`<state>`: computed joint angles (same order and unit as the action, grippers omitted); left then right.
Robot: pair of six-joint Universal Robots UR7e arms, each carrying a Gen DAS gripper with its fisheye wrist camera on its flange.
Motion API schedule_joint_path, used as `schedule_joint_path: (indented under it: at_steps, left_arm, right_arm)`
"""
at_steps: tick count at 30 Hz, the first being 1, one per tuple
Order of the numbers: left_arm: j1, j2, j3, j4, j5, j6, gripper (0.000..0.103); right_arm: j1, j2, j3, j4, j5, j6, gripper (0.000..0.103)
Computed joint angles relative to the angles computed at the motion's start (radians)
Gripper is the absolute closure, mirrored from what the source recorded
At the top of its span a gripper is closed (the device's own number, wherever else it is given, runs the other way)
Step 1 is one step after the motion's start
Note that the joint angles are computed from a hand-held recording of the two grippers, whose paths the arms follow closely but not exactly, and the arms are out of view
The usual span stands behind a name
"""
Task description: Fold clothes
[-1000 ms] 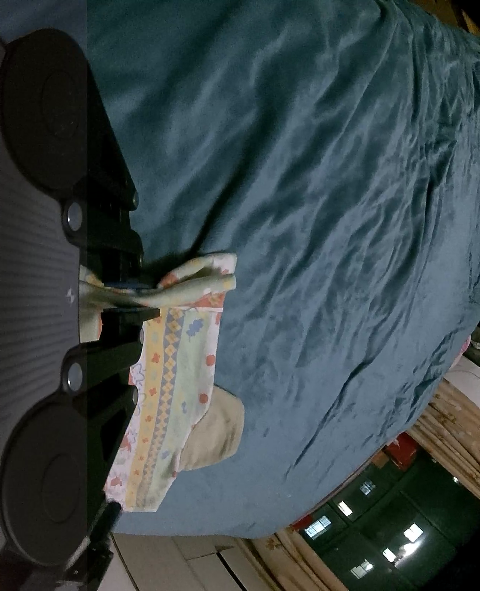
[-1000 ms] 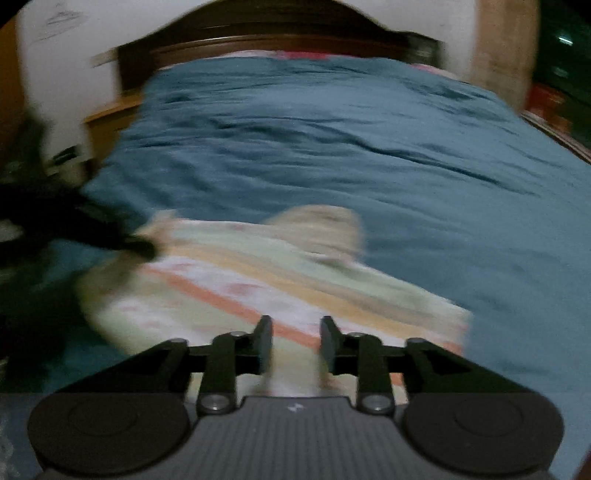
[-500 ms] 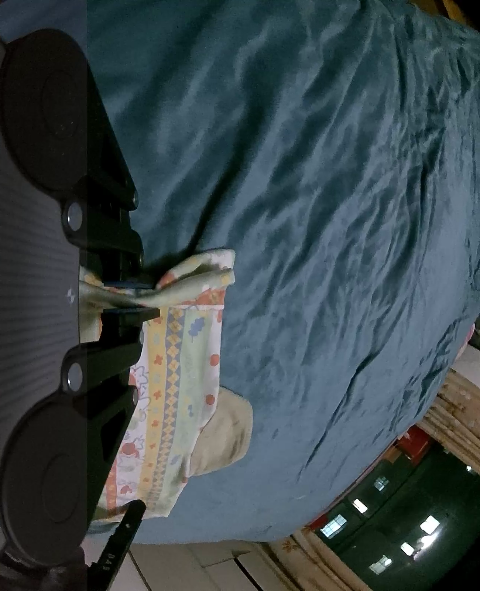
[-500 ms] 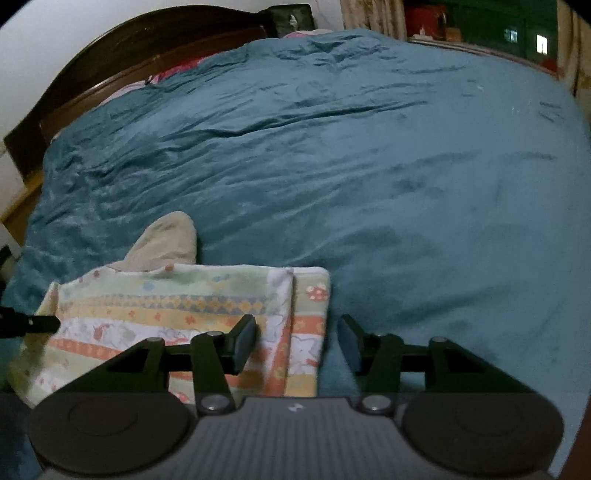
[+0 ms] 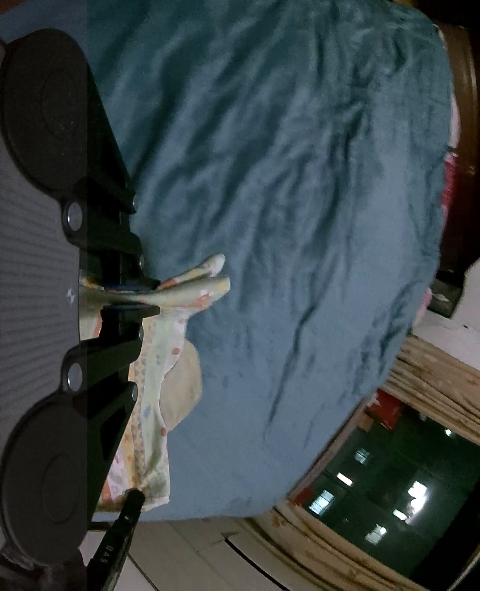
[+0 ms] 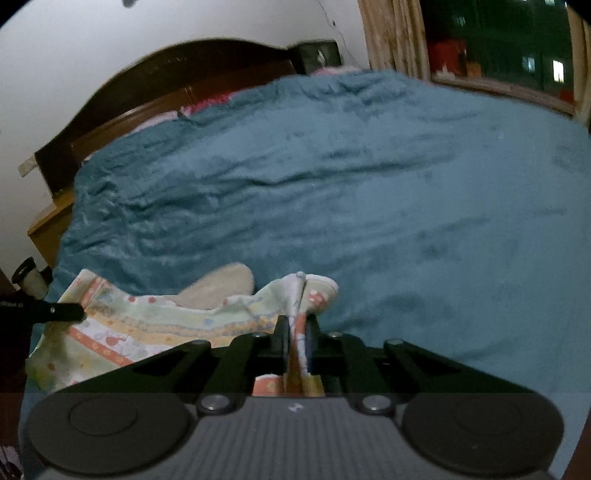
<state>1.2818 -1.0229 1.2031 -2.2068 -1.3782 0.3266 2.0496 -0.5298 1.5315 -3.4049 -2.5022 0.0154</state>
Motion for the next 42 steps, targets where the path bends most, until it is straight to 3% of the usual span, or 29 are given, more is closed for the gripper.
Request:
schedule_joint_path:
  at_steps: [8,16,30,35,39,42]
  left_arm:
    - [-0.054,0.077,-0.071,-0.033,-0.007,0.018,0.096]
    - [-0.090,0.212,-0.200,-0.012,0.005,0.013,0.096]
    - [-0.093,0.398,-0.368,0.078,0.075,0.007,0.096]
    - [-0.085,0.420,-0.390,0.103,0.097,0.005,0.095]
    - [-0.084,0.426,-0.389,0.096,0.121,0.020,0.087]
    - [-0.086,0.422,-0.379,0.085,0.141,0.020,0.086]
  right_arm:
    - [0.004,-0.003,-0.078,-0.111,-0.051,-0.183,0.096]
    - [-0.043,-0.022,-0.130,-0.152,-0.073,-0.295,0.096]
    - [-0.149,-0.039,-0.126,-0.094,-0.076,-0.239,0.096]
    - [-0.173,-0.038,-0.118,-0.058,-0.084,-0.196,0.095]
    - [-0.184,-0.035,-0.120,-0.020,-0.099,-0.164,0.092]
    - [-0.181,-0.027,-0.129,-0.020,-0.122,-0.184,0.086]
